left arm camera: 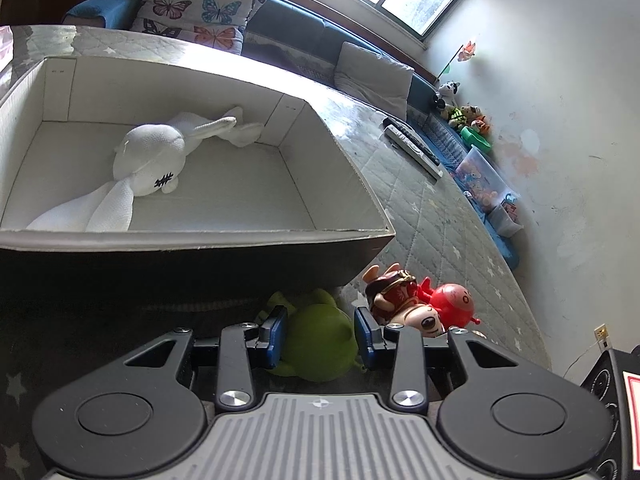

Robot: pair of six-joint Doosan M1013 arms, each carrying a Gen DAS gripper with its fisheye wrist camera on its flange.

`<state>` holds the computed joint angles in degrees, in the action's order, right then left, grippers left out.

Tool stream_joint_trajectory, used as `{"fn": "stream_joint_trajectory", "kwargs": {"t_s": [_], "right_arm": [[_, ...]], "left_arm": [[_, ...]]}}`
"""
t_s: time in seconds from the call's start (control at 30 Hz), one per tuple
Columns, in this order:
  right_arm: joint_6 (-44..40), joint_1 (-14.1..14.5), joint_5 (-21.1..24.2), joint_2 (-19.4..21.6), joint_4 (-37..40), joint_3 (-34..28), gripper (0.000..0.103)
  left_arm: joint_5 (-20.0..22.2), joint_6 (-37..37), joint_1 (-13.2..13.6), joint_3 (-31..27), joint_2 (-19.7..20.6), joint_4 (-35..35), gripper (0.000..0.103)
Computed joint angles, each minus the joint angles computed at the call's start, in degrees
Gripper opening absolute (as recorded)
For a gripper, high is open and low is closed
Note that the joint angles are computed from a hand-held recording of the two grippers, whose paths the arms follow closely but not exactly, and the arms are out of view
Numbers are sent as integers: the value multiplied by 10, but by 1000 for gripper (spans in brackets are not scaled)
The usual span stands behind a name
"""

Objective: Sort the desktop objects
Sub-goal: 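Move the left gripper back to the toy pile over the green alien toy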

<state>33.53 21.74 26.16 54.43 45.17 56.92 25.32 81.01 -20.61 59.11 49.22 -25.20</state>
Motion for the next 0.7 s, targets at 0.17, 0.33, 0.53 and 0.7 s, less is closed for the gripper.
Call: {"fn": "stream_joint_trajectory", "kwargs": {"t_s": [0.17,0.33,0.53,0.7], "right_arm": [[-24,-1,11,-8,20,11,95],[-50,-4,36,-15,44,18,95],[-94,-7,63,-24,70,32,95],[-108,-12,98,-28,91,36,95]], "left_arm": [[1,33,3,18,-10,-37,39],[3,58,5,38,-23,-63,39],[11,96,6,70,-40,-94,39],[13,110,7,90,-51,-110,39]]}}
